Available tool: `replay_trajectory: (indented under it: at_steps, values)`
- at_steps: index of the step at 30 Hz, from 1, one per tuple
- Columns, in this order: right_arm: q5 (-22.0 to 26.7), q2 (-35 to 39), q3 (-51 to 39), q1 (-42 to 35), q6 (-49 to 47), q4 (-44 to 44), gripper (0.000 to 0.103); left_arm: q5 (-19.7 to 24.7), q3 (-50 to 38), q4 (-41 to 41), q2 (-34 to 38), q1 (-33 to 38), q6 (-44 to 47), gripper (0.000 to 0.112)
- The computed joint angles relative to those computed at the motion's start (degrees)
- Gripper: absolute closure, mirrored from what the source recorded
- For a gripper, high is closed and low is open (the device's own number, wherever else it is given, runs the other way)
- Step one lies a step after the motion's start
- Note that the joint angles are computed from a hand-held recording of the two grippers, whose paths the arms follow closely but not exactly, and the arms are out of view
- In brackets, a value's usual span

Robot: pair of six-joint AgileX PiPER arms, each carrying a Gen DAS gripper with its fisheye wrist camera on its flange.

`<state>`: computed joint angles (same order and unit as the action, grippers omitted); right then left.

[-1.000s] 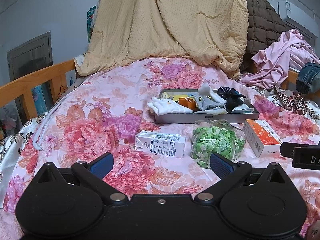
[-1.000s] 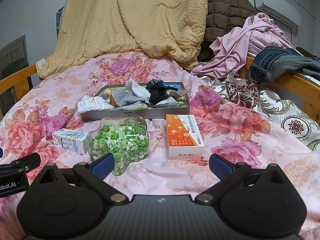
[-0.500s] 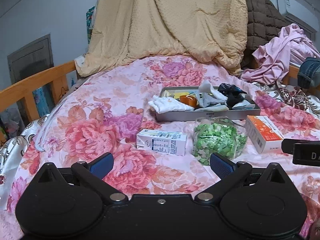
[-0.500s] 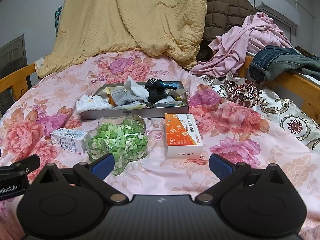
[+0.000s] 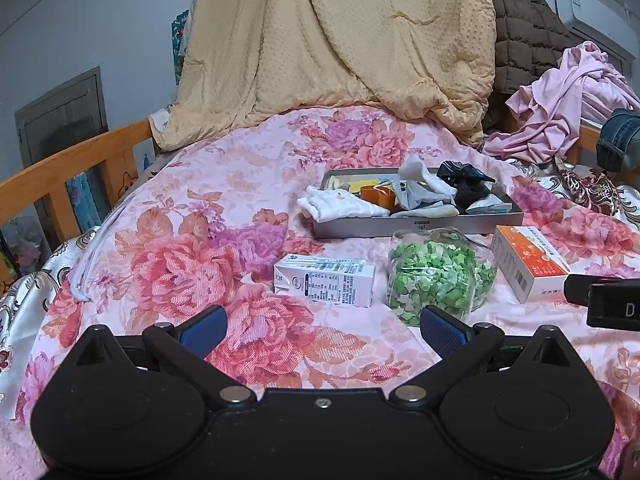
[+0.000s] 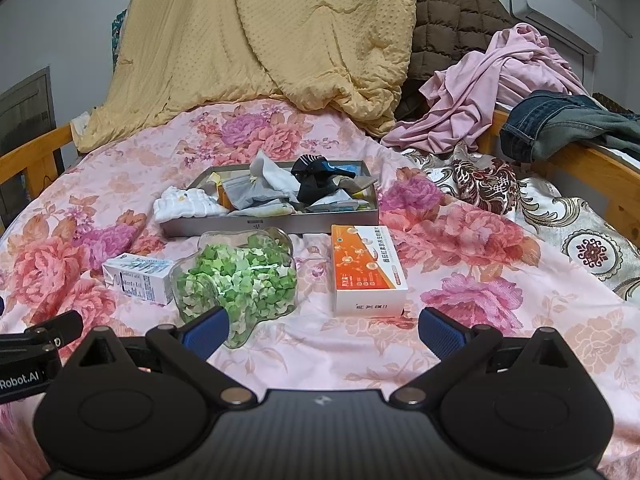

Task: Organize soft objects

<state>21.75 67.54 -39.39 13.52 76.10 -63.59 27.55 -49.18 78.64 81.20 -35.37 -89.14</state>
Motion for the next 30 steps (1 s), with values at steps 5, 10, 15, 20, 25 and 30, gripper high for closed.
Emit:
replay_trajectory:
  at_steps: [5, 10, 15, 20, 25, 30]
  values:
    - [0.2, 0.1, -0.1, 0.2, 0.2, -0.1, 0.0, 0.1, 0.0, -0.2, 0.1, 0.0, 0.2, 0.01]
    - [0.2, 0.0, -0.1, 0.2, 0.3, -0.2, 0.0, 0.2, 0.0, -0.2, 0.1, -0.1, 0.3, 0.01]
    - [0.2, 0.1, -0.1, 0.1, 0.1, 0.0, 0.0, -0.1, -0.2, -1.0, 0.0, 0.1, 1.1, 0.01]
    - [0.4, 0.1, -0.2, 0.3, 0.0, 0.1, 0.0, -0.7, 0.0, -1.6, 0.2, 0.4, 1.5, 0.01]
    - [0.3, 0.1, -0.1, 0.2, 0.0, 0.1, 0.0, -0.8, 0.4, -1.3, 0.0, 0.4, 1.3, 0.01]
    - [0.4, 0.1, -0.3, 0.3, -0.4, 0.5, 0.0, -0.6, 0.0, -1.8, 0.2, 0.3, 1.8, 0.01]
